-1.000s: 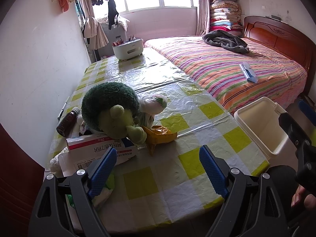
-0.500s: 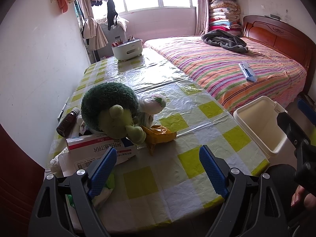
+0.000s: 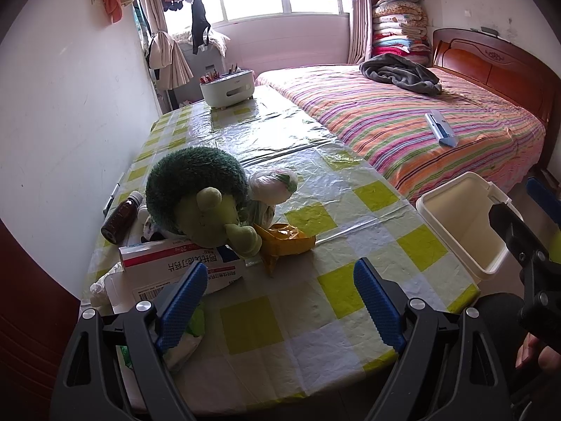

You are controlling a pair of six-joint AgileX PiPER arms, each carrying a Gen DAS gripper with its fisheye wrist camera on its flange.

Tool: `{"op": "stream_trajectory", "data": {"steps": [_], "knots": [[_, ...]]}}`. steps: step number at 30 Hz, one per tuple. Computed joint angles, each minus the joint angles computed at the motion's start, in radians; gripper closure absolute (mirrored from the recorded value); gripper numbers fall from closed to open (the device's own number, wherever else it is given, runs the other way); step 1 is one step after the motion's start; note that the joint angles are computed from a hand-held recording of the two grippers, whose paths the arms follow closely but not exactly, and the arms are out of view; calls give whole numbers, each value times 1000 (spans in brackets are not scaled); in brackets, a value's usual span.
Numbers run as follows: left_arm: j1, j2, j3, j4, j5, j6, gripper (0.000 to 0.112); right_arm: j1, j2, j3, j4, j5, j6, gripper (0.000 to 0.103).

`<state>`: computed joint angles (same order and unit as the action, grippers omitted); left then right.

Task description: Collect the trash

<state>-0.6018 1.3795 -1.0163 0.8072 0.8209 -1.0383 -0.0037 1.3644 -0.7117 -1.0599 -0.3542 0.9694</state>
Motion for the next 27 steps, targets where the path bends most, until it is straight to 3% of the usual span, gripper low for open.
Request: {"op": "stream_trajectory", "data": {"steps": [13,27], "knots": [[42,-1,3,-78,-50,69,29,8,12,-11,-9,-3,3,6],[39,-31,25,-2,-31,7,29,2,11,-19,-73,-17,52,6]]}}
